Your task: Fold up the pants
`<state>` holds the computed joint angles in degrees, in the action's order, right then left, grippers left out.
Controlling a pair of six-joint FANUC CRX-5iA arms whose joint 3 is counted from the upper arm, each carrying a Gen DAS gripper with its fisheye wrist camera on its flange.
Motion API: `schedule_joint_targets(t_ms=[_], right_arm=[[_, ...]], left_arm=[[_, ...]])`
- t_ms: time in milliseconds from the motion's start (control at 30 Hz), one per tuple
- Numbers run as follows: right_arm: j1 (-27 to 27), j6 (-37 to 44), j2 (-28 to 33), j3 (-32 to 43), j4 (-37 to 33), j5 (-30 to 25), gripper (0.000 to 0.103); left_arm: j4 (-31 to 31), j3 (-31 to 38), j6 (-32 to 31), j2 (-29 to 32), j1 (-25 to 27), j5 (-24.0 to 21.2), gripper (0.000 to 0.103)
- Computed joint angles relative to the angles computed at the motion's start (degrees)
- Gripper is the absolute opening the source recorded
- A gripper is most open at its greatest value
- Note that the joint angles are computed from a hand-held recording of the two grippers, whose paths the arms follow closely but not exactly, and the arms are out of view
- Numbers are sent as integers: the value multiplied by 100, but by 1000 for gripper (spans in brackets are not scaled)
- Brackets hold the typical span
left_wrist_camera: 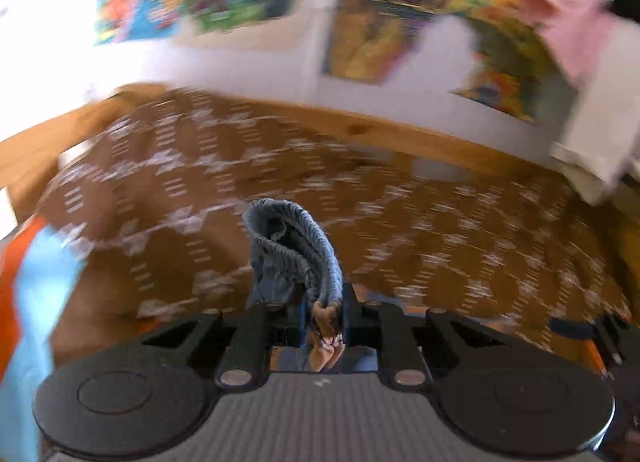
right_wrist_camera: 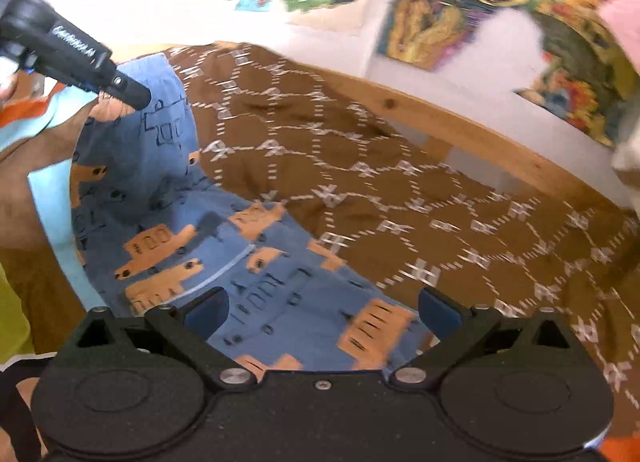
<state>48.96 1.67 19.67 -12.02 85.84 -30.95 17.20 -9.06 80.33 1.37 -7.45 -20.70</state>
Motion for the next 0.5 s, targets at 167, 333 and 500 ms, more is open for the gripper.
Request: schedule_joint_targets(t_ms=[167,333,500], right_arm=[[-313,-1176,-445,-653,633,-114,101],[-558,-1710,-660,-977,574,-265,100],[-1011,-2848,-910,-1363,1087,181,100]], left_arm=[[514,329,-1035,383,-508,-147,17],[504,832,-1398,966,-953,-421,18],[191,1197,-1679,1434,-1235,-811,40]])
